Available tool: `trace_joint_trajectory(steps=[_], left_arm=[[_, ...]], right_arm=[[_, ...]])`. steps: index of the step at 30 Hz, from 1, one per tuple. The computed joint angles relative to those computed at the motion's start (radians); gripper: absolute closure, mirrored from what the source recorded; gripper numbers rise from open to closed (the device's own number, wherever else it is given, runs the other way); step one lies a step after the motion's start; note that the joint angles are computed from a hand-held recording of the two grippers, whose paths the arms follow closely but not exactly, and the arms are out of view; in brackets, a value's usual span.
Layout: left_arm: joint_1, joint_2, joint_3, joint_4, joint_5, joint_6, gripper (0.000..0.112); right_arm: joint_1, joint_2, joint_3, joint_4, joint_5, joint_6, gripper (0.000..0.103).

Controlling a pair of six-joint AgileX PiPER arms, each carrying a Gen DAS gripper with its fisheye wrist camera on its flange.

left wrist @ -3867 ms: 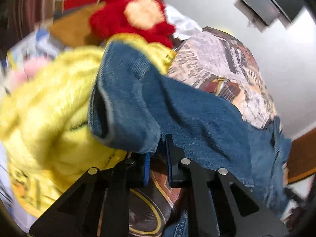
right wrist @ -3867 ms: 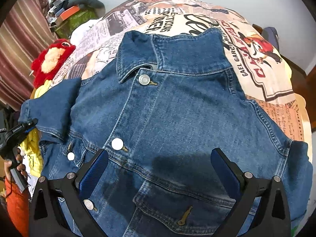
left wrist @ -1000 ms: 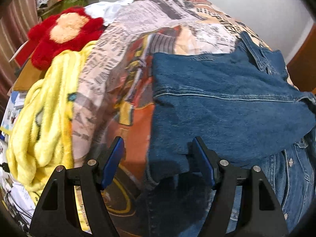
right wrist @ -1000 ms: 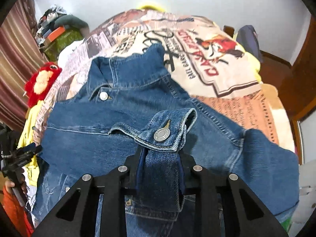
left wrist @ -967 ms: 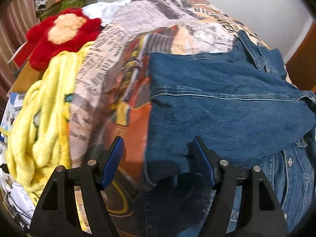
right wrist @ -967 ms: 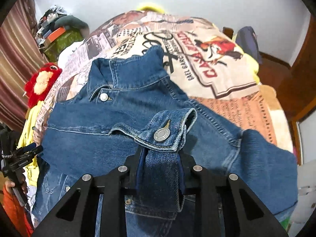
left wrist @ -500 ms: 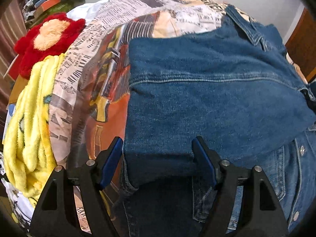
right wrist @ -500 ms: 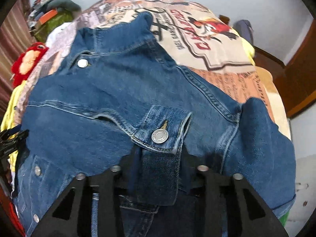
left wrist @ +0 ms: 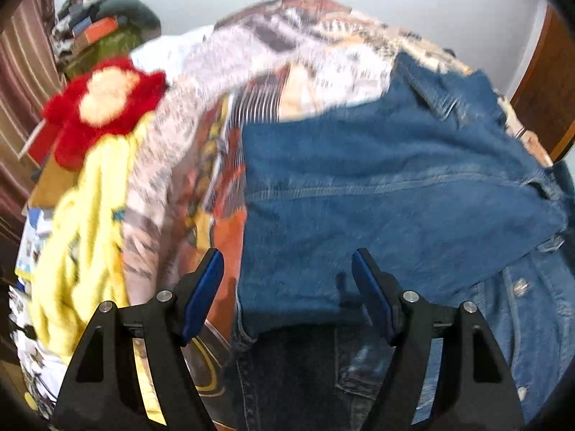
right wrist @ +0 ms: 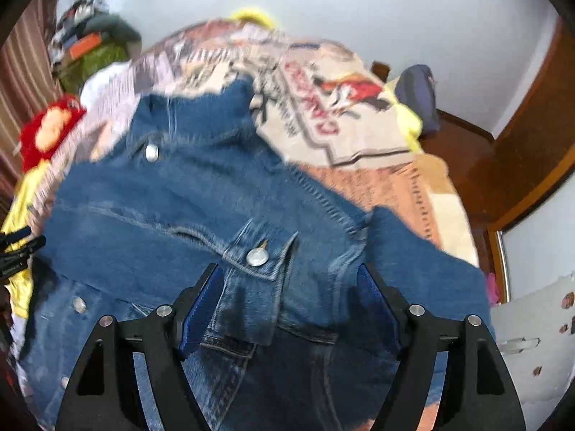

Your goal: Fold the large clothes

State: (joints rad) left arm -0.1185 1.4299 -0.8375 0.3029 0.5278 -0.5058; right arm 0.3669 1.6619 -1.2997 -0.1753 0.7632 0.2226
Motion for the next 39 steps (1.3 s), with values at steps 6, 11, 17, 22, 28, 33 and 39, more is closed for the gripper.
trace_joint_trajectory(steps=[6, 11, 17, 22, 28, 33, 39], left_arm=[[-0.072, -0.051, -0.108, 0.036, 0.038, -0.043, 0.039], [-0.129, -0.032, -0.196, -0.049, 0.029, 0.003, 0.039], [-0.252, 0.095, -0.318, -0.046, 0.033, -0.019, 0.039], [-0.321, 0.209, -0.383, -0.134, 0.035, 0.035, 0.039], [-0.362, 0.342, -0.47, -0.271, 0.06, 0.123, 0.039], [-0.377, 0.42, -0.53, -0.327, 0.093, 0.129, 0.039], [-0.397, 0.412, -0.511, -0.27, 0.085, 0.084, 0.039]], right_arm=[[-0.149, -0.135, 0.032, 0.155, 0.016, -0.107, 0.028], [-0.285, -0.223, 0.104, 0.171, 0.015, -0.144, 0.028], [-0.511, -0.264, 0.193, 0.278, 0.007, -0.263, 0.028], [-0.75, -0.213, 0.232, 0.471, 0.055, -0.415, 0.028], [-0.909, -0.1, 0.251, 0.6, 0.086, -0.532, 0.028], [-1.009, 0.045, 0.221, 0.742, 0.126, -0.605, 0.028], [-1.032, 0.156, 0.193, 0.831, 0.105, -0.598, 0.029]])
